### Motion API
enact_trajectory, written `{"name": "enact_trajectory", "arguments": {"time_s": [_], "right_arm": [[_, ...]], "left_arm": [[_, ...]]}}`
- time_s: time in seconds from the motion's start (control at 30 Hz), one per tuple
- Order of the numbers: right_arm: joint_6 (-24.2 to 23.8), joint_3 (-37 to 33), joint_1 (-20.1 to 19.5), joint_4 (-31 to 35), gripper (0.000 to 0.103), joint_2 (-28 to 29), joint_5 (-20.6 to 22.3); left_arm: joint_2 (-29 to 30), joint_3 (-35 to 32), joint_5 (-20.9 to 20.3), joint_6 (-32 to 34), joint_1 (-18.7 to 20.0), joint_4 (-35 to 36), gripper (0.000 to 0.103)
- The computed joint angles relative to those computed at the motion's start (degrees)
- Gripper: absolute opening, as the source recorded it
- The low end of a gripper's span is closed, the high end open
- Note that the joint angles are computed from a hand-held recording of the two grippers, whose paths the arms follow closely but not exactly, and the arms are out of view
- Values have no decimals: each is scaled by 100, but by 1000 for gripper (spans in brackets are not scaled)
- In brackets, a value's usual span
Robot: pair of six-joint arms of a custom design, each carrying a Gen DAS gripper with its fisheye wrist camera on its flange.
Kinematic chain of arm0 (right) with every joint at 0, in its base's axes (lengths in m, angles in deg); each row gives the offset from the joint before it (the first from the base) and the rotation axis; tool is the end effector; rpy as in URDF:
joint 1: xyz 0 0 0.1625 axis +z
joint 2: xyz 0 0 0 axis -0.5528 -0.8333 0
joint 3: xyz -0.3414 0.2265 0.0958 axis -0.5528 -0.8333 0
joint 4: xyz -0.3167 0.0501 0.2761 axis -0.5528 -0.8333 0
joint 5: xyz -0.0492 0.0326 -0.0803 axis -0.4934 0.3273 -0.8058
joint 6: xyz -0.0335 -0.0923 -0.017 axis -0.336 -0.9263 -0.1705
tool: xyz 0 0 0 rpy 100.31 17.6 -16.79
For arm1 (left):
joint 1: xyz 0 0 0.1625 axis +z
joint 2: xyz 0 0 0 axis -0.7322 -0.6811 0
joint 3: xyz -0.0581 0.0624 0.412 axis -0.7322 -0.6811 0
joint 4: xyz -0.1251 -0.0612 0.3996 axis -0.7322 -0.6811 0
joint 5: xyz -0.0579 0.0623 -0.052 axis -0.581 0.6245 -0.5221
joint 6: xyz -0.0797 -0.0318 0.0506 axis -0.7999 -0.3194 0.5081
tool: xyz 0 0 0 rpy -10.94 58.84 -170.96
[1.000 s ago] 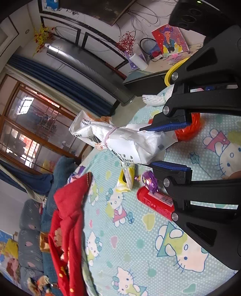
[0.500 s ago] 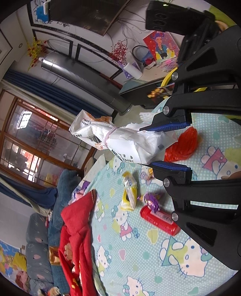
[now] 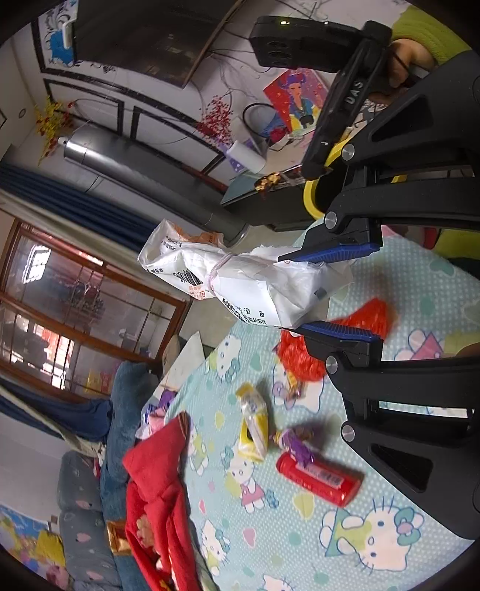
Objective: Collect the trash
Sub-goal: 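Carry the white bag with the left tool while the right tool carries the chocolate wrapper to the bin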
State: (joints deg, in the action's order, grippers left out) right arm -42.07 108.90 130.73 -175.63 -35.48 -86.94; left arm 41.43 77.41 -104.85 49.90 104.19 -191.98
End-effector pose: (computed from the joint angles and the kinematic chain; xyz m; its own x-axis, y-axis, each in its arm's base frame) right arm 0.2043 -0.7447 0.2882 -0.8605 -0.2263 0.4565 -0.4888 0.6193 -0.6144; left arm -0.2931 -0.7668 0.1840 -0.8660 0.3623 -0.3447 0.4995 0.5925 -0.6320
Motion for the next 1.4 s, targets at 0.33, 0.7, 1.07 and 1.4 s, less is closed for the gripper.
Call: {"name": "enact_trajectory", "arguments": {"time_s": [0.33, 0.7, 1.07, 1.4], "right_arm": [[191, 93, -181, -537, 15, -156, -291], [268, 312, -394, -1242, 15, -352, -569], [779, 379, -770, -1376, 15, -548, -805], [1004, 474, -1065, -1438, 15, -725, -993]], "left_arm": [[246, -170, -126, 172, -90, 303, 22], [536, -361, -95, 389, -242, 670, 22], [924, -731, -99, 570, -365, 1233, 22], [1373, -1117, -201, 895, -444, 1857, 22]]}}
